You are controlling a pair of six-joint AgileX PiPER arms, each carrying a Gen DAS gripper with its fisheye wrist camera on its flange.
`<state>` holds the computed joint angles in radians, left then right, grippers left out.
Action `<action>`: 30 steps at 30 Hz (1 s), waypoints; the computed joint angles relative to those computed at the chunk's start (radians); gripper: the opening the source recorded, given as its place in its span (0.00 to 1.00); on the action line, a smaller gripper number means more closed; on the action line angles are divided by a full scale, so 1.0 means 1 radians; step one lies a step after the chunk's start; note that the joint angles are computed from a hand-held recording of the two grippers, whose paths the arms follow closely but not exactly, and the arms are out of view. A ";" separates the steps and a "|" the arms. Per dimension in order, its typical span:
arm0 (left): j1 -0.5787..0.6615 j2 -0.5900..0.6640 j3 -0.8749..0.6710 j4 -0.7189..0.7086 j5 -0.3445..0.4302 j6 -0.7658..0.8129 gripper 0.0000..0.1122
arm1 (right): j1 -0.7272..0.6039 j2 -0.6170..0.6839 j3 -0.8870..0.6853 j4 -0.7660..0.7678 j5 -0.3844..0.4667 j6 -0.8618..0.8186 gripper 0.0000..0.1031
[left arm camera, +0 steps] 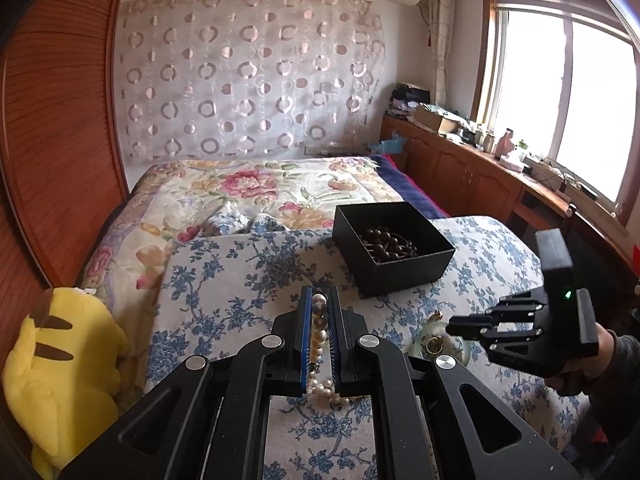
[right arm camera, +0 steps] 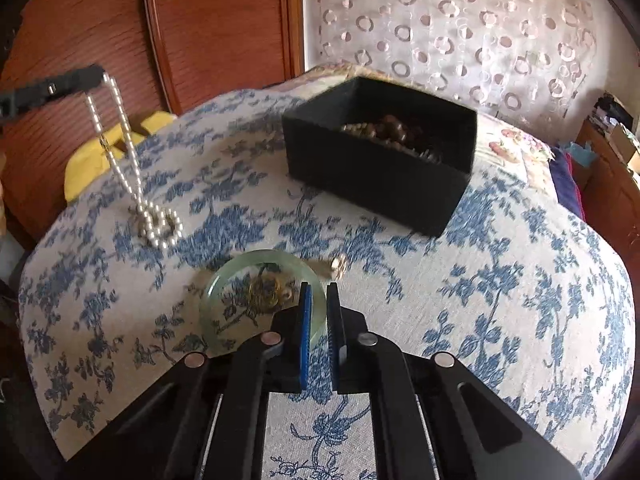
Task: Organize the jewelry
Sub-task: 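Carry the pearl necklace and jade bangle over the black box with both tools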
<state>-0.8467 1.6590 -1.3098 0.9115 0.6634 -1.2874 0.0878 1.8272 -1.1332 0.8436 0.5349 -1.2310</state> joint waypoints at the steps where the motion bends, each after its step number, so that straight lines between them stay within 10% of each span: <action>1: 0.004 0.011 -0.015 -0.010 -0.003 0.016 0.06 | -0.005 -0.005 -0.002 0.013 0.004 -0.008 0.08; 30: 0.037 0.385 -0.846 -0.253 0.215 0.533 0.06 | -0.124 0.108 -0.453 -0.048 0.207 0.132 0.08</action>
<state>-0.8097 2.0443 -2.1562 0.6589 0.8787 -0.7539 -0.0364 1.9353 -1.5866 0.7952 0.7418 -1.0994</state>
